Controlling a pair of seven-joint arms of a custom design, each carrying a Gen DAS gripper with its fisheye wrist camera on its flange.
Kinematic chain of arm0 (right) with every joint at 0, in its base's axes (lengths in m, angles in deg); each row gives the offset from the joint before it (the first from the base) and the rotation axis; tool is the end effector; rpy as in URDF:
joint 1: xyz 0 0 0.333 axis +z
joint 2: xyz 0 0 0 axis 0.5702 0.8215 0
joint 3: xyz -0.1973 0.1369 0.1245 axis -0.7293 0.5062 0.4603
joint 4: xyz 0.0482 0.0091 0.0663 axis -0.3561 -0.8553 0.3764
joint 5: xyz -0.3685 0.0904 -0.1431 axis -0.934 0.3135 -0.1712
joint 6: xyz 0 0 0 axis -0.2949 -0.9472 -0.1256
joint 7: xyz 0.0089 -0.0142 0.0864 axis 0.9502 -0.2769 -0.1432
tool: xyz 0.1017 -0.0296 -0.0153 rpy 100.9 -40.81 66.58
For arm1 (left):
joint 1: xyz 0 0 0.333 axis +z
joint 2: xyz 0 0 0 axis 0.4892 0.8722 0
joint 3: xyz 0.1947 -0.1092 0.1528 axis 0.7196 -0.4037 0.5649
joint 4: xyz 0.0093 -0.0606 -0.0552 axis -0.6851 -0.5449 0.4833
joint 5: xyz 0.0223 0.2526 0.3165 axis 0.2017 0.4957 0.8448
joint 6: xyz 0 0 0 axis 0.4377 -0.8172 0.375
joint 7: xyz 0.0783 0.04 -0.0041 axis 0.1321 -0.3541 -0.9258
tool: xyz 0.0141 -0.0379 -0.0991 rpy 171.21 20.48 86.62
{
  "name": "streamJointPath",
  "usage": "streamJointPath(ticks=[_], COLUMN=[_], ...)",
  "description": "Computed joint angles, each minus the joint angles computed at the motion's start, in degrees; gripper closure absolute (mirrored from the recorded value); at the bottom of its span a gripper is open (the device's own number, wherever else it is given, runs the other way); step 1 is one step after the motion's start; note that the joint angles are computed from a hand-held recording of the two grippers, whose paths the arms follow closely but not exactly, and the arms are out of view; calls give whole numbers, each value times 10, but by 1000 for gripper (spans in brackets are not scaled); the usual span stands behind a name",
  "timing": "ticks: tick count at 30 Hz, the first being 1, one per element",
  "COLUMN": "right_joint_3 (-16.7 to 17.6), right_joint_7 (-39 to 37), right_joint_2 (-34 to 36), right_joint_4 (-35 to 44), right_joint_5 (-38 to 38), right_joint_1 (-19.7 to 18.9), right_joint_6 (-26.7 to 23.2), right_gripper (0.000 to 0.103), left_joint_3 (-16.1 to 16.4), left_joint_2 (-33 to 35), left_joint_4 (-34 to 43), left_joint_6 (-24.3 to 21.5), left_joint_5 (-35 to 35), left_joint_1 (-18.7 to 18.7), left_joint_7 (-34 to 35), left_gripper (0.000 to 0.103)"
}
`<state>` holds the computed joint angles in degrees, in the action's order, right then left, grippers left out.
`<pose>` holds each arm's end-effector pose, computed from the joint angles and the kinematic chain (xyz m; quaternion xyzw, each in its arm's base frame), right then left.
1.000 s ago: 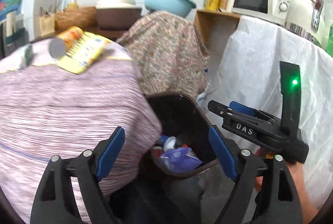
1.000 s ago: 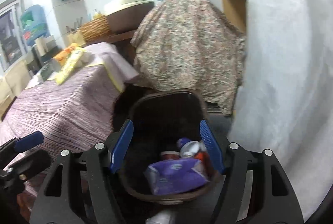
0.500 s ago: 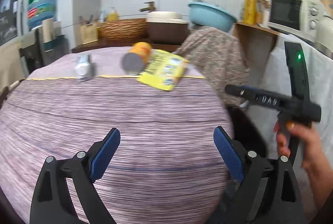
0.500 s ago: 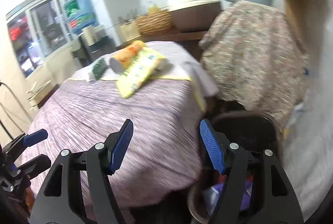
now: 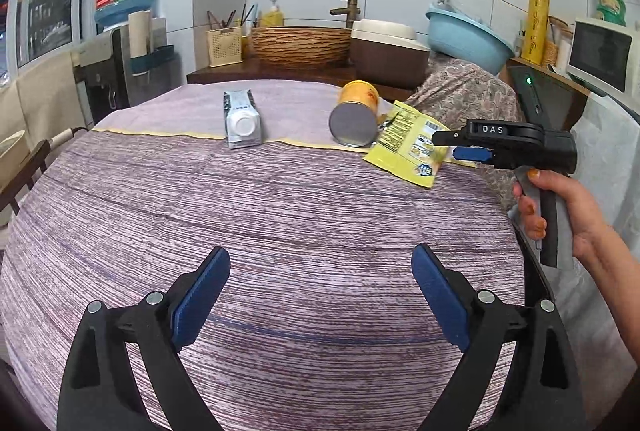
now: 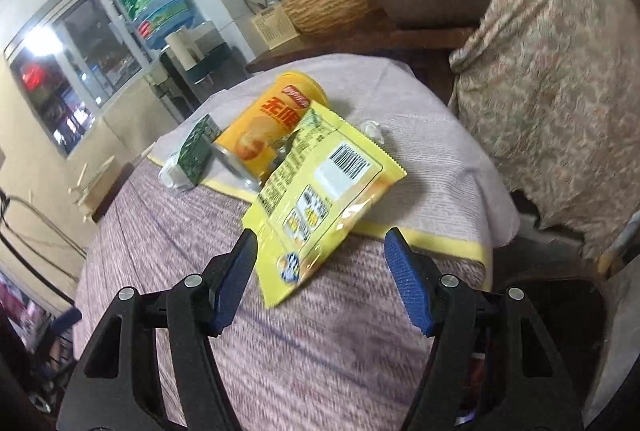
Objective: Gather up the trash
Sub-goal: 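Grasp the yellow chip wrapper with the right tool, then grasp the white-and-green milk carton with the left tool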
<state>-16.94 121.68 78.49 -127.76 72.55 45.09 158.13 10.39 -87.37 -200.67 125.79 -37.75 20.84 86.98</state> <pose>0.6604 0.2097 0.5290 -0.7238 0.5331 0.0032 0.4380 0.3844 -0.2933 0.5424 -0.6629 0.5955 -0.3236 0.3181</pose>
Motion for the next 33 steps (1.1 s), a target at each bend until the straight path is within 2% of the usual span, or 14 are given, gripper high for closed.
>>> streamJointPath(ticks=[2,3,8,9,12,15,21,23,25,28,33], right_joint_3=[-3,-3,19,21,32,37,26,14,1,-17,-46], right_joint_7=[29,41,36,34,11,-24,-128,-157,-185,-225,-270], right_joint_2=[32,40,73,73,75,45,-47,-76,-107,-150,-203], right_joint_4=[39,47,86,86,88,50,-43,-69,-99,-143,-199], right_joint_5=[-18,-25,15,19,46,87,186,209,222,238,258], right_joint_1=[4,5,-14,-16,-25,-33,-32,-25,-13,6,38], right_joint_6=[-11,-10,-29,-29,-32,-19,-9,-12,-6,0,4], right_gripper=[40,46,63,72,85,93,98,98,98,98,98], left_joint_3=[6,7,25,25,22,28,45,50,44,54,91], left_joint_2=[-3,-4,-3,-2,4,17,73,104,139,195,291], left_joint_4=[-3,-4,-13,-13,-8,5,66,101,144,209,321], left_joint_6=[0,1,20,21,22,24,17,4,-27,-67,-126], left_joint_5=[0,-1,-29,-31,-32,-33,-28,-21,15,51,36], left_joint_1=[0,0,-4,-1,9,17,46,55,68,64,36], left_joint_7=[6,7,20,20,21,29,33,31,17,17,46], left_gripper=[12,12,12,12,12,12,12,12,12,12,12])
